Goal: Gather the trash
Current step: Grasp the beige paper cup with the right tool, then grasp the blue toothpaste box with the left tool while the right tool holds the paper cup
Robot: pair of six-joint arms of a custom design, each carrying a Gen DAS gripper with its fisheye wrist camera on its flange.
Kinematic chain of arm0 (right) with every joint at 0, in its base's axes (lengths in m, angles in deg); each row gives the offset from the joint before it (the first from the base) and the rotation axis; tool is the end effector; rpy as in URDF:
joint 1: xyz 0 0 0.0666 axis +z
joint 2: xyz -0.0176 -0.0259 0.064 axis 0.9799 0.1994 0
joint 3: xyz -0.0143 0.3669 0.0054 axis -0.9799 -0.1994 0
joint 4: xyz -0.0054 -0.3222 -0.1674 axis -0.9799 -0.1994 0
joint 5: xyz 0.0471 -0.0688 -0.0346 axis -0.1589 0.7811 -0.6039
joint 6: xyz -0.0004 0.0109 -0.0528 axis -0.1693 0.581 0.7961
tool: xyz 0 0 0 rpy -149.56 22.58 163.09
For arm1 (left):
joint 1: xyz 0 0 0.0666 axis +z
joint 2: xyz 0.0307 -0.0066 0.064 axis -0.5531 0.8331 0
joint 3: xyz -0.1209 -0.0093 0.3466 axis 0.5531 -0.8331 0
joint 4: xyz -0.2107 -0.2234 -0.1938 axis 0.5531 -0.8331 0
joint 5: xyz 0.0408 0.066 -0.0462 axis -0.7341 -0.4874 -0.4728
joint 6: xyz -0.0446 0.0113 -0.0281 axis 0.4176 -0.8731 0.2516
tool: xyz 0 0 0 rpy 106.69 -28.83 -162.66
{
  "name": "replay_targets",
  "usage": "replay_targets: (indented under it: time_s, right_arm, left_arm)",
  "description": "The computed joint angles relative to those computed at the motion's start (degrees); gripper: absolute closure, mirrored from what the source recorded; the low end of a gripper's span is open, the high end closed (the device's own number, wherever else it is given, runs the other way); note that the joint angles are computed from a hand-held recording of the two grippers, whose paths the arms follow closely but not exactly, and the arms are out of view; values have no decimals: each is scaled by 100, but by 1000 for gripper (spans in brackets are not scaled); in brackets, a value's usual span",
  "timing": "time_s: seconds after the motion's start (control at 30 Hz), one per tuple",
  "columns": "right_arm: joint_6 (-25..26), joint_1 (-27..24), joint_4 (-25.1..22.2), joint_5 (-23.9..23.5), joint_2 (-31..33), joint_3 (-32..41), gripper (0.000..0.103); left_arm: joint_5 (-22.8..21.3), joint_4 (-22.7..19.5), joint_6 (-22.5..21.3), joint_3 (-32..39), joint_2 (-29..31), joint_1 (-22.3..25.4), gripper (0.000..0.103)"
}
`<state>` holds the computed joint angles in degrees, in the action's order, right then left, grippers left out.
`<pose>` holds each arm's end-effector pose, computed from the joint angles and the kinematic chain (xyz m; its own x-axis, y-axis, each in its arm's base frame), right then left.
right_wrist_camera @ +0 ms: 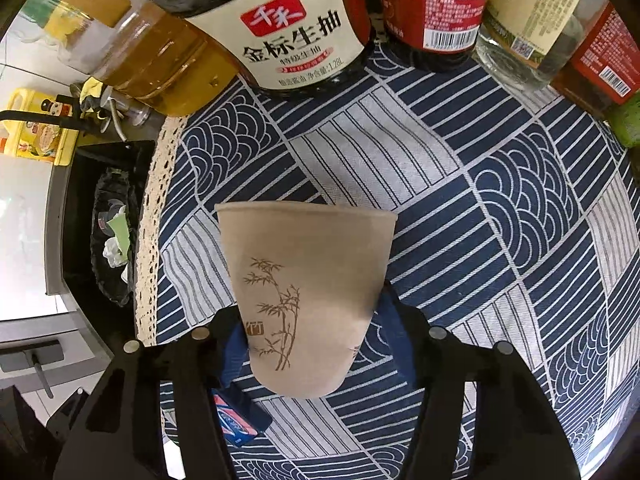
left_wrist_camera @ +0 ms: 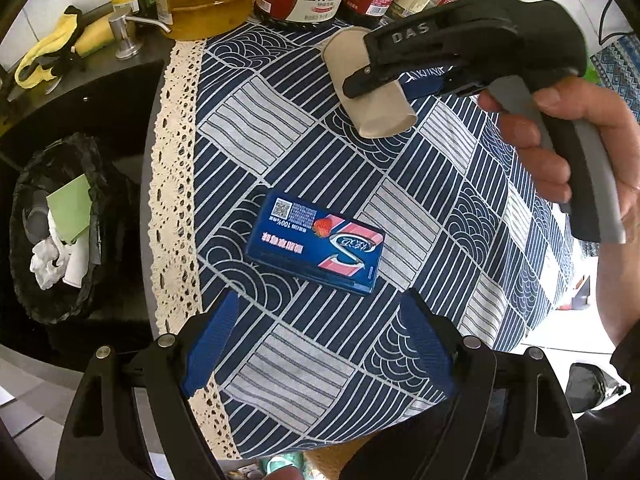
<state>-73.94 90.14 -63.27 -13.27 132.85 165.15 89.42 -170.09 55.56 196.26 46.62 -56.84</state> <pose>0.6241 0.1383 0.3117 -0.9923 0.1235 -0.0091 0.1153 0.9481 0.2964 0.5210 -0.2352 0.3544 -0.8828 0.4445 -0.1518 0.4696 0.8423 -0.2644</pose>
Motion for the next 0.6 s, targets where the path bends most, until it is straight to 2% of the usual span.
replay_targets:
  time_s: [0.3, 0.33, 0.4, 0.6]
  right_arm:
    - [120, -76, 89, -79, -516, -289, 44]
    - [123, -100, 105, -127, -627, -373, 44]
    - [102, -112, 173, -152, -832, -555, 44]
    - [-129, -230, 483, -195, -1523, -1196, 44]
  left_arm:
    - [-289, -222, -147, 346, 158, -121, 21]
    - [-347, -234, -133, 390, 178, -141, 12]
    - [-448, -287, -143, 506, 227, -192, 7]
    - [-622, -851, -571, 1133, 641, -333, 7]
